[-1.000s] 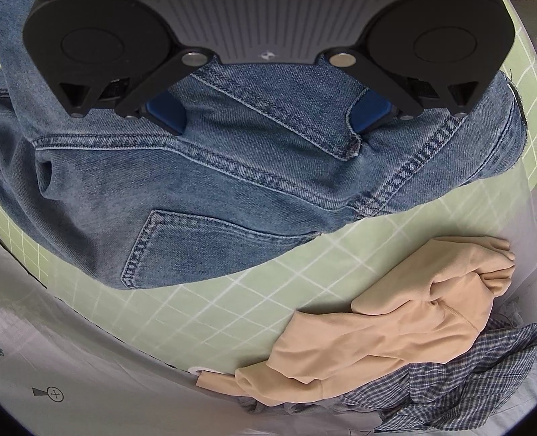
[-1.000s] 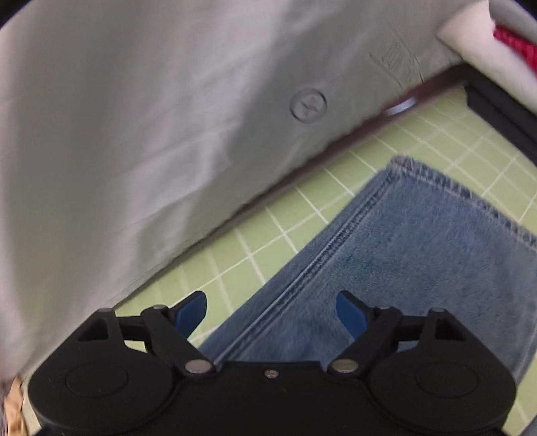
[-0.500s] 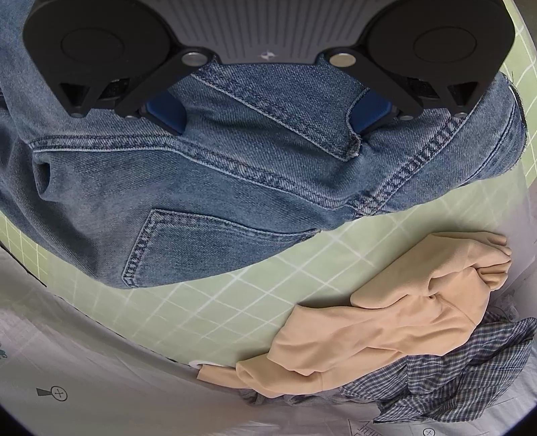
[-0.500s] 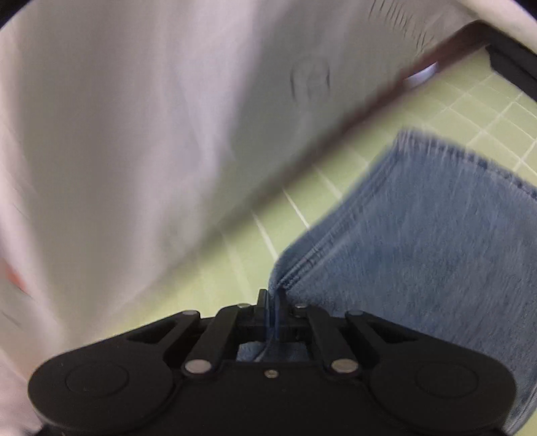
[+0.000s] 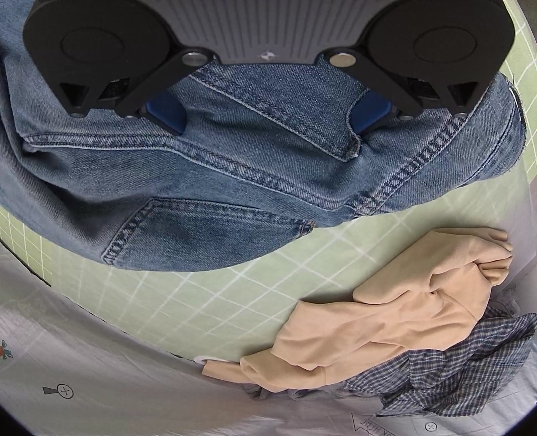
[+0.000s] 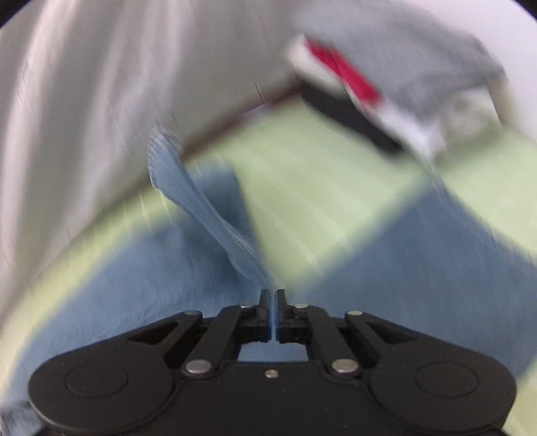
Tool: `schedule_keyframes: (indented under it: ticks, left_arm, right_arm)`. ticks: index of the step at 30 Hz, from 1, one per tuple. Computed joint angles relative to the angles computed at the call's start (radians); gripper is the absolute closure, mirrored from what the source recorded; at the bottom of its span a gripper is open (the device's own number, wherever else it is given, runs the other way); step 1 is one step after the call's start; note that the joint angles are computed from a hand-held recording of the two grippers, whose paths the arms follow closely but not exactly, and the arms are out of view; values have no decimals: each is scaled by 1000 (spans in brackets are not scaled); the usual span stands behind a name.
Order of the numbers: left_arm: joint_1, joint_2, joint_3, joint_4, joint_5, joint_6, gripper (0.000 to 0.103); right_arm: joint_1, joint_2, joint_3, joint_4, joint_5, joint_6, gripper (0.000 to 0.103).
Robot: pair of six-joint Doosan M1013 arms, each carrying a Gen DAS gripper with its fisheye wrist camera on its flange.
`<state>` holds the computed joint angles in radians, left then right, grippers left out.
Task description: Fold clothes
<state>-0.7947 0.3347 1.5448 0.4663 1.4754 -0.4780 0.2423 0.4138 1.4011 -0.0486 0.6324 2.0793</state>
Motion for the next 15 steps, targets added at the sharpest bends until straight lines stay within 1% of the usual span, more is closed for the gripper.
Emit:
schedule_keyframes:
  ticks: [1,2,3,4,7,9,12,15]
  left_arm:
    - [2,-10,7,-4,-16,-2,0]
    - [3,-22,17,-2,-34,-10,0]
    - [0,-34,27,9,-48,-28,0]
    - [-4,-47,37,25,-60,-53,0]
    - [-18,-82,67,79,-78,-130,0]
    - [-27,-101,84,122,-71,-172,0]
    - [-29,-118,100,168,-47,-172,0]
    - [-13,-132,123,177,-65,-159,0]
  right_arm:
    - [5,-14,23,-18,-1,13,96]
    - [11,-27,44,-36,-3,26,84]
    - [16,-31,49,-47,-7,27,69]
    - [20,-30,46,-47,-15,11,63]
    - [33,-18,25,-53,-26,-53,52]
    - [45,-1,0,-69,-19,-111,21]
    - [63,42,-63,-95,18,-227,12]
    - [78,94,-136,-132,42,-345,11]
